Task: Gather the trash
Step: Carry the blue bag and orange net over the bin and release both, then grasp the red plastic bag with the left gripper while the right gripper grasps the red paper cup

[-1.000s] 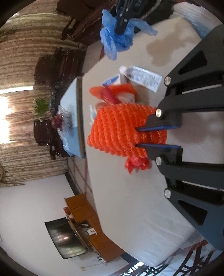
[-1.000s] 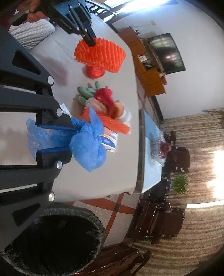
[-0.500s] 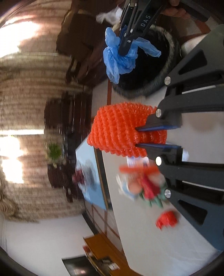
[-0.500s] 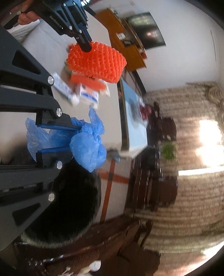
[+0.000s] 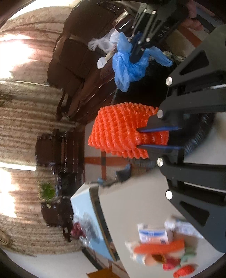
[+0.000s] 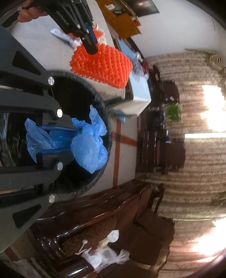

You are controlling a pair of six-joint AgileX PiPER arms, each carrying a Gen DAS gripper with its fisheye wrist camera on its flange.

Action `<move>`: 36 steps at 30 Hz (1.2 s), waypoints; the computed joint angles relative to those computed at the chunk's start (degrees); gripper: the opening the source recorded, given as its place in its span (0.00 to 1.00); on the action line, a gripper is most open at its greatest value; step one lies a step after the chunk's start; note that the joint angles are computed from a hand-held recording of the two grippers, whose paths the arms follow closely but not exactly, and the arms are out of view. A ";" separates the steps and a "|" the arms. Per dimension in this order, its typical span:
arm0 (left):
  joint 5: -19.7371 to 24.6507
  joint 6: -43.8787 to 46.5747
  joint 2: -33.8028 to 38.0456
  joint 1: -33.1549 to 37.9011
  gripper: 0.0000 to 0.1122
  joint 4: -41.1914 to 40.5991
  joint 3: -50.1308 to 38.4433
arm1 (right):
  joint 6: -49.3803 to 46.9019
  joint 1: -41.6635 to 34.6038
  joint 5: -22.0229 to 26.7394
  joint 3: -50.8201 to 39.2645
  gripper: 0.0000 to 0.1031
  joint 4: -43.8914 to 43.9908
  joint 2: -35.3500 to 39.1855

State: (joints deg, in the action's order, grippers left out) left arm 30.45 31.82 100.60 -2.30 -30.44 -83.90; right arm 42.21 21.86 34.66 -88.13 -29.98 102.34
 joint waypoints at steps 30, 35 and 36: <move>-3.31 5.85 -8.25 27.69 0.79 -0.48 7.50 | 4.87 14.41 3.89 -18.25 0.94 -4.49 13.16; -3.92 7.38 -8.13 36.45 0.79 -0.84 8.06 | -1.60 19.18 6.45 -33.36 0.94 0.95 22.85; -3.94 6.83 -7.85 37.43 0.79 -0.04 7.77 | -2.35 19.97 7.33 -36.52 0.94 1.73 24.92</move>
